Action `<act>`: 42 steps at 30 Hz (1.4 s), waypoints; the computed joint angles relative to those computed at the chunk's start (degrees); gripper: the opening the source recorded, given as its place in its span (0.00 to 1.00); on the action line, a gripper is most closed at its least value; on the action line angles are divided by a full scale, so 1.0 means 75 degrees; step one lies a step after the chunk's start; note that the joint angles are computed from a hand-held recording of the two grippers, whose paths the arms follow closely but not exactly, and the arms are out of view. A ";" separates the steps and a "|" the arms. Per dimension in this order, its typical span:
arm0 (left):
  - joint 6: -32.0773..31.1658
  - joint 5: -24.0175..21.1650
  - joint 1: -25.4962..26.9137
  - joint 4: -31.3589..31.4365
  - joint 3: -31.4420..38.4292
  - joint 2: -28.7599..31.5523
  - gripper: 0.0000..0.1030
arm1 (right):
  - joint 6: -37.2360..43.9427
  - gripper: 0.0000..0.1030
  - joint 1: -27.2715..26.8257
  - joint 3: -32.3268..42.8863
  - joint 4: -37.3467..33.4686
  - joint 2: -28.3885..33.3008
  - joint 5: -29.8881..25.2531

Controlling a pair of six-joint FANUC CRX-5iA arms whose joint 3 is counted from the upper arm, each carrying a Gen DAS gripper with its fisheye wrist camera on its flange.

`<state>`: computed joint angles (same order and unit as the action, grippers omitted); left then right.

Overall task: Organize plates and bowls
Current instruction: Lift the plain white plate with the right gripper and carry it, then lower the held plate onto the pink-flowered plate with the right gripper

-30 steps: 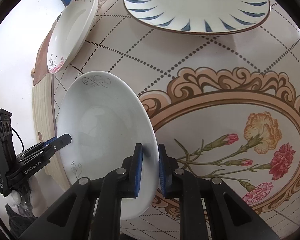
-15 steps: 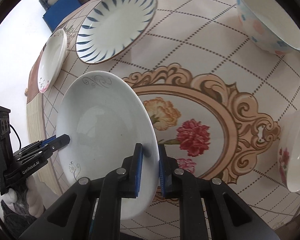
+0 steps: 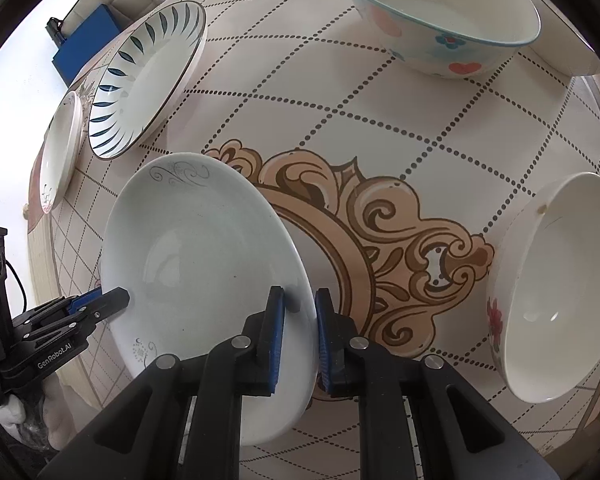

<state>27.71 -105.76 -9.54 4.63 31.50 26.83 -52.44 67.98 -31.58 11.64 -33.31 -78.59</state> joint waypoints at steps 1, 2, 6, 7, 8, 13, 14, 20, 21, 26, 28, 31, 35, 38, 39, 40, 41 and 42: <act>-0.0016 0.0027 0.0002 0.0004 -0.0026 -0.0024 0.21 | 0.0152 0.17 -0.0110 0.0022 -0.0063 0.0101 0.0074; -0.0014 0.0058 0.0003 0.0003 -0.0076 -0.0058 0.21 | 0.0211 0.17 -0.0123 0.0037 -0.0100 0.0116 0.0062; 0.0161 0.0252 -0.0116 0.0043 -0.0459 -0.0271 0.19 | 0.0679 0.17 -0.0506 0.0221 -0.0349 0.0447 0.0253; 0.0155 0.0257 -0.0092 0.0056 -0.0455 -0.0274 0.19 | 0.0787 0.17 -0.0581 0.0257 -0.0420 0.0484 0.0251; 0.0126 0.0165 -0.0025 0.0066 -0.0313 -0.0203 0.19 | 0.0924 0.17 -0.0701 0.0339 -0.0470 0.0611 0.0280; 0.0185 0.0099 0.0067 0.0120 -0.0014 -0.0140 0.19 | 0.1743 0.17 -0.1255 0.0898 -0.0945 0.1222 0.0076; 0.0183 0.0125 0.0080 0.0133 0.0001 -0.0164 0.19 | 0.1846 0.17 -0.1314 0.1001 -0.1018 0.1310 -0.0003; 0.0257 0.0447 0.0120 0.0064 -0.0109 -0.0452 0.19 | 0.2247 0.17 -0.1609 0.1525 -0.1213 0.1733 -0.0253; 0.0267 0.0441 0.0147 0.0082 -0.0101 -0.0474 0.19 | 0.2196 0.17 -0.1575 0.1574 -0.1189 0.1739 -0.0307; 0.0312 0.0404 0.0298 0.0076 0.0020 -0.0558 0.19 | 0.2265 0.17 -0.1629 0.1992 -0.1126 0.1961 -0.0602; 0.0316 0.0385 0.0360 0.0128 0.0075 -0.0585 0.19 | 0.2170 0.17 -0.1525 0.2142 -0.1030 0.2021 -0.0681; 0.0351 0.0260 0.0471 0.0278 0.0251 -0.0594 0.19 | 0.2110 0.17 -0.1393 0.2385 -0.0866 0.2061 -0.0836; 0.0634 -0.0056 0.0588 0.0649 0.0850 -0.0345 0.19 | 0.2173 0.17 -0.1307 0.2699 -0.0611 0.2138 -0.0866; 0.0987 -0.0394 0.0673 0.1143 0.1574 0.0080 0.20 | 0.2565 0.21 -0.1539 0.2927 -0.0476 0.2217 -0.0697; 0.1183 -0.0615 0.0723 0.1372 0.1996 0.0359 0.22 | 0.2810 0.32 -0.1697 0.2998 -0.0486 0.2253 -0.0582; 0.1418 -0.0803 0.0744 0.1570 0.2506 0.0690 0.25 | 0.3083 0.40 -0.1872 0.3069 -0.0533 0.2252 -0.0540; 0.1642 -0.0867 0.0779 0.1770 0.2917 0.0964 0.25 | 0.3401 0.56 -0.2083 0.3197 -0.0567 0.2354 -0.0452; 0.1806 -0.0864 0.0797 0.1901 0.3310 0.1212 0.26 | 0.3720 0.68 -0.2304 0.3305 -0.0558 0.2466 -0.0321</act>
